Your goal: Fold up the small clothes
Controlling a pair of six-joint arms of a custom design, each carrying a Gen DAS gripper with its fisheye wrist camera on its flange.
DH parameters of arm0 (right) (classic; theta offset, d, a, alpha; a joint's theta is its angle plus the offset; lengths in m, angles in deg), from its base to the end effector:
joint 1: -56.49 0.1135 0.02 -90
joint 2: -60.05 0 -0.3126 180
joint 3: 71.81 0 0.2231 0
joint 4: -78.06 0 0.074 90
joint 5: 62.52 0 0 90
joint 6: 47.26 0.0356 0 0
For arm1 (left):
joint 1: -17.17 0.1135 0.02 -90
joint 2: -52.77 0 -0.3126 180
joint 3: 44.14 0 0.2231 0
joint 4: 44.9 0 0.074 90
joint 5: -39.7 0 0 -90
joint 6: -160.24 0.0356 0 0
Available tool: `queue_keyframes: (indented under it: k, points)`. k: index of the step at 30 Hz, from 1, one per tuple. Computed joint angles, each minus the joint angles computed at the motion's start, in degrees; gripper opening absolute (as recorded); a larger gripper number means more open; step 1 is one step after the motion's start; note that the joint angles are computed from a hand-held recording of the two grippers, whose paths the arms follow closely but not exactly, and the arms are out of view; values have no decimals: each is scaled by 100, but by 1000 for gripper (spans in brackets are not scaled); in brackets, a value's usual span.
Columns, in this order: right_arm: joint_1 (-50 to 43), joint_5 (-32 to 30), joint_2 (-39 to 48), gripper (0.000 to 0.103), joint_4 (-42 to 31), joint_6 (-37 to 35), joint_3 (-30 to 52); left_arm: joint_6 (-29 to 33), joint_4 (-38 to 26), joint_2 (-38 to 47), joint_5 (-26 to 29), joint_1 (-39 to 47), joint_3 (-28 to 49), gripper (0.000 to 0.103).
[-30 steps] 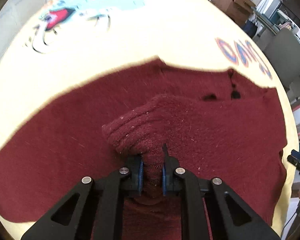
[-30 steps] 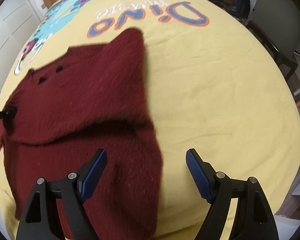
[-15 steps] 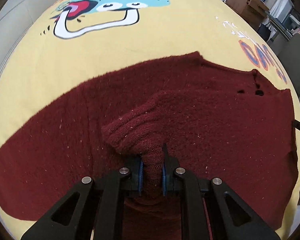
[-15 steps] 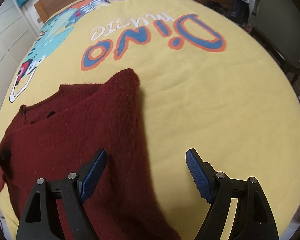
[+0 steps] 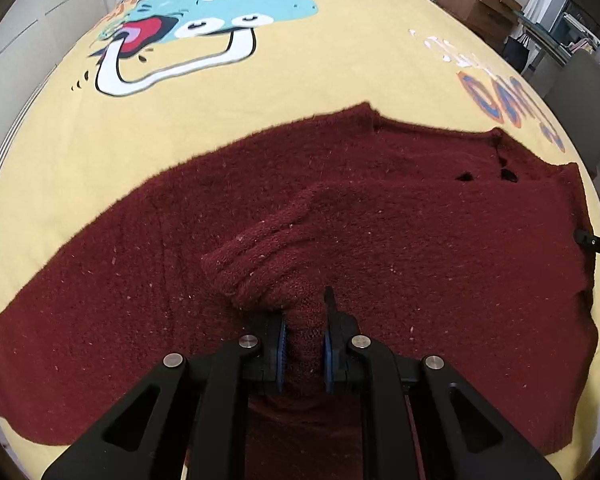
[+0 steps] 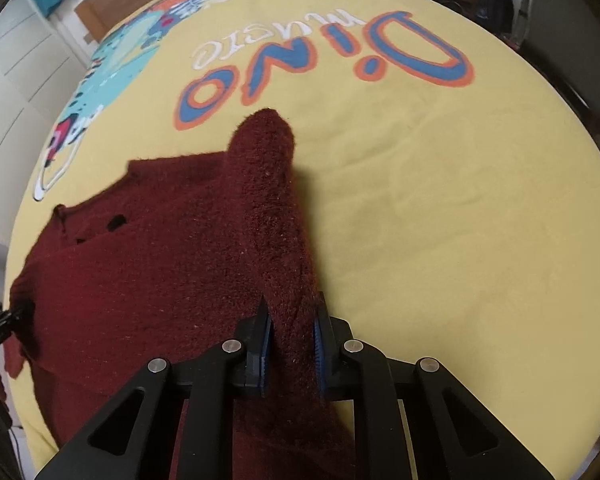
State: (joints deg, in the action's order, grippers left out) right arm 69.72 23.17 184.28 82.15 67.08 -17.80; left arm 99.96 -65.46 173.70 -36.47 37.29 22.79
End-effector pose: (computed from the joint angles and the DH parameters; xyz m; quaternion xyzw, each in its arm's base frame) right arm 0.3067 0.0748 0.0619 0.0869 0.9739 0.1014 0.1838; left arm 0.3228 0.1092 0.0965 0.0984 0.9789 -0.0520 0.1712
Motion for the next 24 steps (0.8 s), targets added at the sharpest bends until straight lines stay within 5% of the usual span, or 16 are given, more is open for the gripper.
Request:
queue_keyframes:
  k: [8, 11, 17, 19, 24]
  points:
    - [118, 266, 410, 22, -182, 27, 329, -4, 619, 302, -47, 56, -163, 18]
    - [39, 183, 311, 37, -57, 114, 173, -136, 516, 321, -19, 75, -92, 21]
    - [229, 737, -304, 73, -190, 165, -88, -289, 279, -36, -109, 66, -67, 57]
    - [463, 1060, -592, 81, -276, 144, -115, -392, 237, -300, -35, 36, -122, 88]
    - [1455, 1693, -1110, 91, -464, 47, 76, -648, 391, -936, 192, -244, -440, 102]
